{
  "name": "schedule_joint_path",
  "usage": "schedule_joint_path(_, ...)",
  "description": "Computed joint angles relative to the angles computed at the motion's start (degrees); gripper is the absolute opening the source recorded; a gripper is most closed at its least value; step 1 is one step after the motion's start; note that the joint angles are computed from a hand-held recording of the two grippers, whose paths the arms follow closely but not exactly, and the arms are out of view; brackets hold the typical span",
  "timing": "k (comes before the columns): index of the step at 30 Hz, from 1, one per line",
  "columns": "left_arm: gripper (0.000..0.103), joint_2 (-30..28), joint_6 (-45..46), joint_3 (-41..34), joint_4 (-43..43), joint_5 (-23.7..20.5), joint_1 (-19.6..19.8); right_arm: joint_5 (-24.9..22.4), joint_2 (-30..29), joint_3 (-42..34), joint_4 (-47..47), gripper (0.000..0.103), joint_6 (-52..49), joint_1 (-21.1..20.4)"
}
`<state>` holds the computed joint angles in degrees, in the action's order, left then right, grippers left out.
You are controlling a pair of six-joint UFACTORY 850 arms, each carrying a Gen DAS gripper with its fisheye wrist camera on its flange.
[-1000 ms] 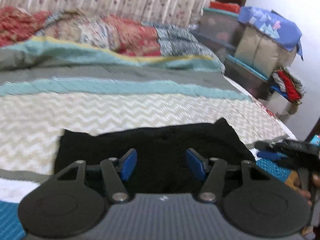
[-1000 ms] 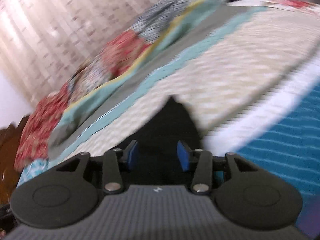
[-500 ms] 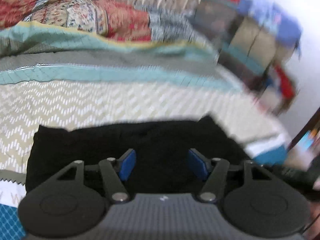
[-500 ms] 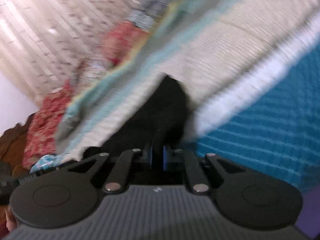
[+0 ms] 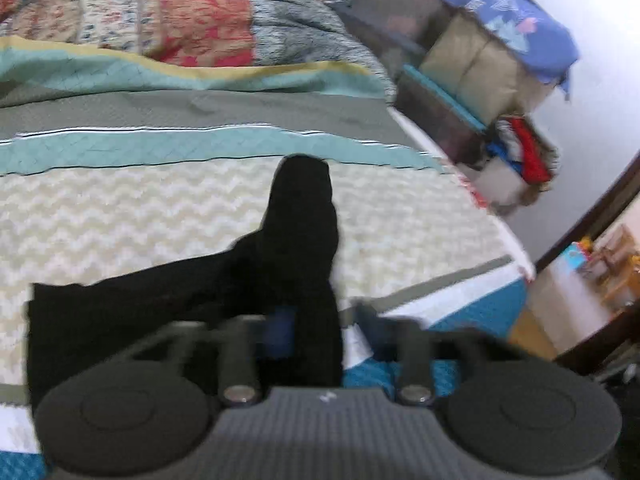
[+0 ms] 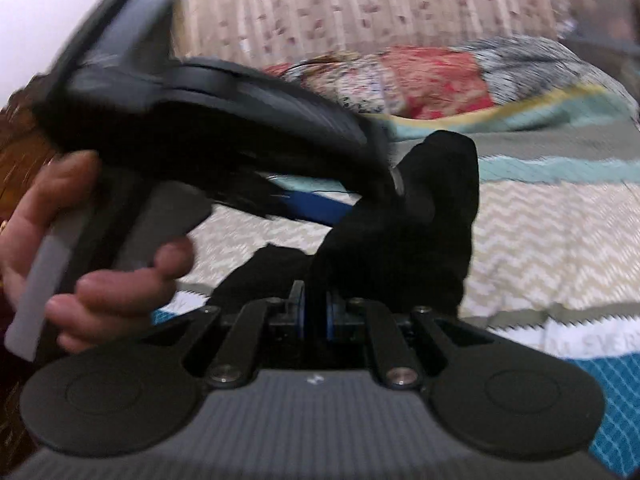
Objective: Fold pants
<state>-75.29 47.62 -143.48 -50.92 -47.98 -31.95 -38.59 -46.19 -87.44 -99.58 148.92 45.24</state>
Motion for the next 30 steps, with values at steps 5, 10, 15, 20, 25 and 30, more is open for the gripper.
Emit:
schedule_joint_path(5, 0.011, 1.41, 1.66, 2.33, -7.53, 0.56, 4.04, 1.84, -0.89, -2.10, -4.58, 0.014, 3.02, -0.61)
schedule_joint_path(10, 0.011, 1.67, -2.37, 4.48, -7.62, 2.81, 7.74, 7.84, -4.67, -7.49, -15.56, 0.030, 11.54, -1.35)
schedule_joint_path(15, 0.012, -8.29, -19.37, -8.14, 3.94, 0.72, 9.43, 14.42, -6.27, -7.46, -25.42, 0.035, 23.89, -2.08)
schedule_joint_path(20, 0.020, -7.88, -18.85, -4.51, -1.18, 2.25, 10.43, 7.53, -1.60, 0.60, -23.59, 0.041, 23.83, -0.28)
schedule_joint_path(25, 0.055, 1.17, -8.62, 12.00, -12.82, 5.27, 11.46, 1.55, 1.72, 7.00, -17.65, 0.044, 24.01, 0.51)
schedule_joint_path(30, 0.063, 9.07, 1.91, 25.60, -19.58, 6.47, 11.74, 0.09, 1.96, 9.03, -12.11, 0.045, 24.14, 1.03)
